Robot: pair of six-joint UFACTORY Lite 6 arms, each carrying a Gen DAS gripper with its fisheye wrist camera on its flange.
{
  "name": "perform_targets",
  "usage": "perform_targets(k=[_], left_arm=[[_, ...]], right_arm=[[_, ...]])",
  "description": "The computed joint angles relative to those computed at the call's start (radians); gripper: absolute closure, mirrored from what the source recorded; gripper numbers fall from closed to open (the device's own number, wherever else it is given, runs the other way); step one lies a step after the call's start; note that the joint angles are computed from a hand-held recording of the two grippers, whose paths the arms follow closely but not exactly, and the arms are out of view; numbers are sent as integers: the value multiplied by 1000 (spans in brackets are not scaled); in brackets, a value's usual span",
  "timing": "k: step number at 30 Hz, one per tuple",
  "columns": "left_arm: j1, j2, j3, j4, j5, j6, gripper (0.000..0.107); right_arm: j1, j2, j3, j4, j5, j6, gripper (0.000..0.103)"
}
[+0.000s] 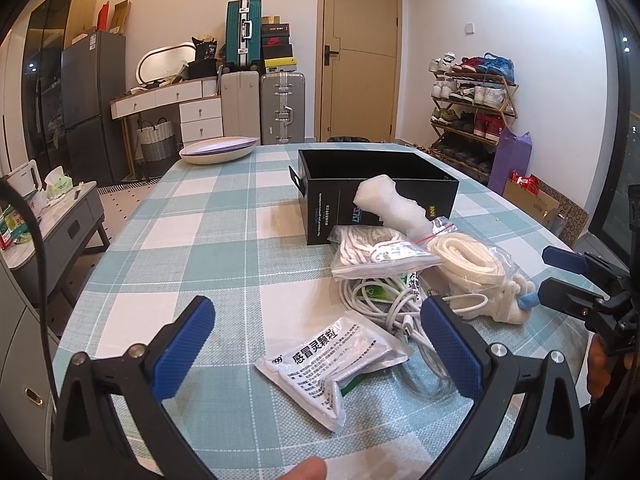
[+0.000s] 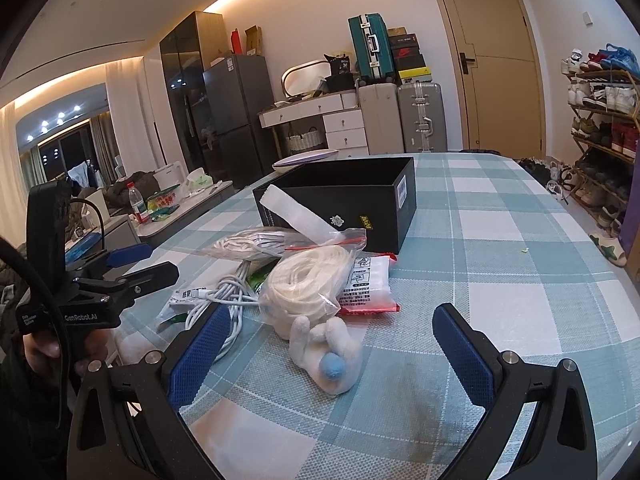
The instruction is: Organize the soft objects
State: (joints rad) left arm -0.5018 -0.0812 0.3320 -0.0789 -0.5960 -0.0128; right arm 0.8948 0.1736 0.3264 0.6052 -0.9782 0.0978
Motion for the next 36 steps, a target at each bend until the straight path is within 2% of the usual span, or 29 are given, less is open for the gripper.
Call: perform_targets(k=[10, 22, 33, 35, 36], left_arm=[[51, 33, 11, 59, 22, -1, 4], [135, 57, 38, 295, 77, -99, 4], [123, 135, 72, 290, 77, -78, 6], [119, 143, 74, 311, 74, -91, 8], [115, 146, 75, 317, 74, -91, 11]], right_arm=[[-2, 5, 9, -34, 21, -2, 0], [-5, 10, 20, -50, 49, -2, 0], [-50, 30, 60, -79, 131, -4, 0], [-50, 45, 79, -80, 147, -19, 3], [-53, 57, 95, -88, 163, -28, 7]])
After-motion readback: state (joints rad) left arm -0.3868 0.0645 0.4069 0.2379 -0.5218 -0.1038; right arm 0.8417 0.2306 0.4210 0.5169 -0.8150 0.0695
